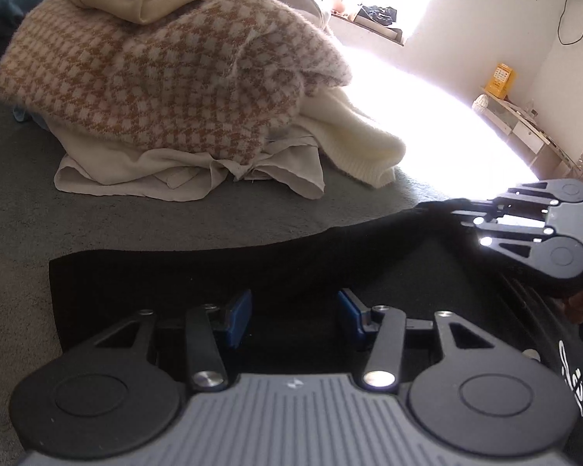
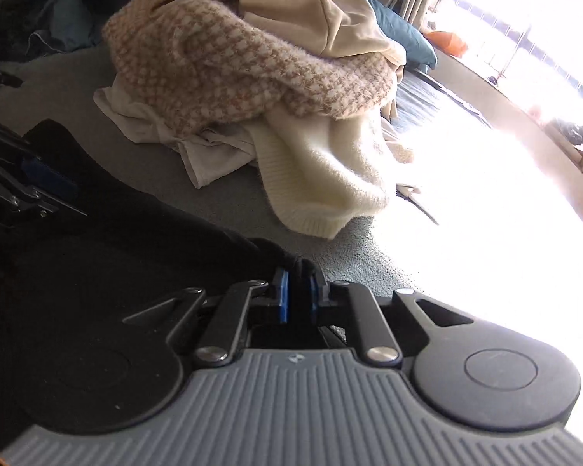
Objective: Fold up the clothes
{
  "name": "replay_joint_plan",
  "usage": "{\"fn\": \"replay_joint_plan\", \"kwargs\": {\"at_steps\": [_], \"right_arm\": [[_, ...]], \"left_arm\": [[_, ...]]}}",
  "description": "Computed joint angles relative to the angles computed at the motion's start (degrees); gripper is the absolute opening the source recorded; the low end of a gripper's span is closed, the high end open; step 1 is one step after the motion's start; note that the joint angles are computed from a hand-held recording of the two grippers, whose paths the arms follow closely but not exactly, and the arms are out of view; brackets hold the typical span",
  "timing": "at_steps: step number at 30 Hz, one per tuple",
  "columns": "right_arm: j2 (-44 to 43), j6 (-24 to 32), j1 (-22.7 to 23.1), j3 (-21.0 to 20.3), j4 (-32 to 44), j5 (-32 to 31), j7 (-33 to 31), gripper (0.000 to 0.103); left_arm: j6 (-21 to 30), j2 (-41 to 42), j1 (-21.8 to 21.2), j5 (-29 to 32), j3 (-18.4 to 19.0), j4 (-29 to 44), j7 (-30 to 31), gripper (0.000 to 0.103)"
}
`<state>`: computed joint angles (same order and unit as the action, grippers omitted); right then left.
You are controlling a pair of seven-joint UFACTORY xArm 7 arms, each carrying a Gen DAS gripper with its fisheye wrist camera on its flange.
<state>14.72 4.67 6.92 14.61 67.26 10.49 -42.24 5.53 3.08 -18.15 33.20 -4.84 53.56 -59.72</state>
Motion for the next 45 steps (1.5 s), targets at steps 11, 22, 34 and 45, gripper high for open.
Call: {"fn": "replay_joint_plan", "kwargs": {"at_steps": [11,22,34,45], "right_arm": [[6.75,7.88,-7.35,2.02,12.45,17.31,18.98,0.046],[6.95,38.77,-14.03,5.76,20.02,32.35,10.80,0.042],[-5.05,16.42,-6.41,-0.41,5.81,28.97,15.28,0.029],[-30.28,45.41,-0.50,-9.40,-12.92,37.62,5.79,0.029]], "left_arm": [[0.40,-0.47,0.34,3.16,0.58,-0.31,-1.04,0.050],[4.02,-1.21,2.65,11.06,0.39,0.06,-7.44,0.050],[7.72,-6.84,4.53,6.79,-2.45,-2.50,-7.06,0.053],[19.35,-32.54,-6.90,-27.63,-5.25,-18.76,4.78,0.056]]}}
